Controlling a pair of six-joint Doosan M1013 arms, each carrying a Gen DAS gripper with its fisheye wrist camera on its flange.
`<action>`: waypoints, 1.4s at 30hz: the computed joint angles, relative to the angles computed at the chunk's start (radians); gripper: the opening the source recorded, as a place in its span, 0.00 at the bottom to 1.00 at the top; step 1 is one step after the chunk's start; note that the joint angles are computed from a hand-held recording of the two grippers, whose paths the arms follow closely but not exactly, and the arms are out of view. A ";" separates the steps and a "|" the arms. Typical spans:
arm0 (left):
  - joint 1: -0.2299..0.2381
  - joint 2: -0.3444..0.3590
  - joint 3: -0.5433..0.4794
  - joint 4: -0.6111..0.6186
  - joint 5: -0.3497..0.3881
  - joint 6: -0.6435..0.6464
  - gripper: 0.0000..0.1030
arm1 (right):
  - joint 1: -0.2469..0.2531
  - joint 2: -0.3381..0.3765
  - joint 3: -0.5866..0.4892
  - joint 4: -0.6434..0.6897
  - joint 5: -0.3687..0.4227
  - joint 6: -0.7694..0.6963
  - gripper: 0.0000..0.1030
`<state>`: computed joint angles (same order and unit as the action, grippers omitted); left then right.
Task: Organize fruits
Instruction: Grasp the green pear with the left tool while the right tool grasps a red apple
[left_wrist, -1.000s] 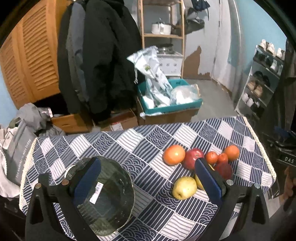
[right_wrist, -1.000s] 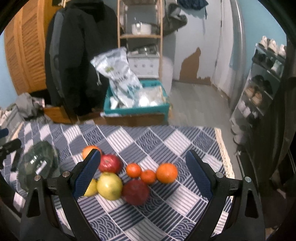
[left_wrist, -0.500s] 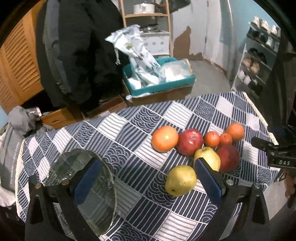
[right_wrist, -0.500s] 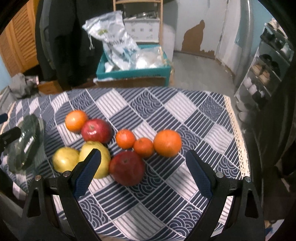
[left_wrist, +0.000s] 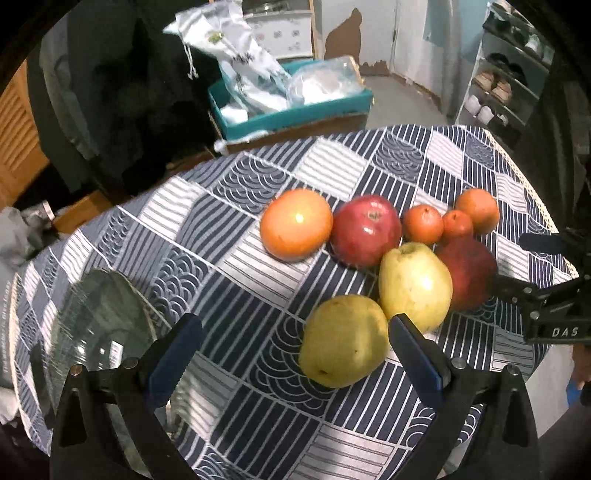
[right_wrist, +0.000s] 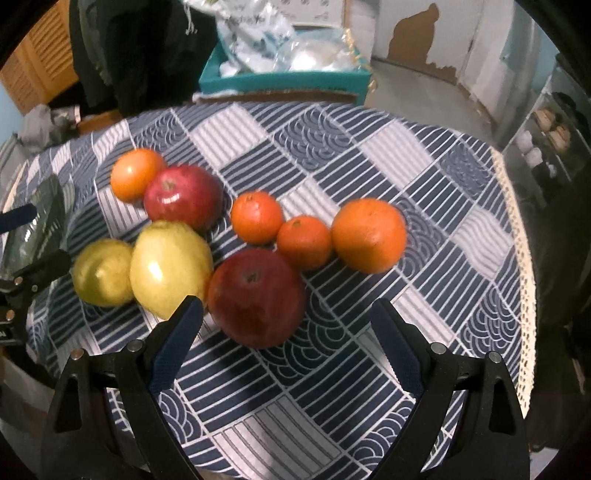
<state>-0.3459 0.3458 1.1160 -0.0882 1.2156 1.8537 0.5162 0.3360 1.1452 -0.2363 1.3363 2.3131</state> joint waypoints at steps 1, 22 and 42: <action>0.000 0.004 -0.001 -0.006 0.009 -0.002 0.99 | -0.002 0.003 0.002 0.010 0.002 -0.010 0.90; 0.020 0.079 -0.042 -0.145 0.168 0.029 0.88 | -0.052 0.009 0.056 0.198 -0.083 -0.091 0.81; 0.015 0.071 -0.019 -0.158 0.166 0.085 0.66 | -0.060 -0.012 0.088 0.242 -0.147 -0.092 0.71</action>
<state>-0.3307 0.4168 1.0973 -0.2466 1.3813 1.9385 0.4566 0.3242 1.2332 0.0055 1.1890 2.2213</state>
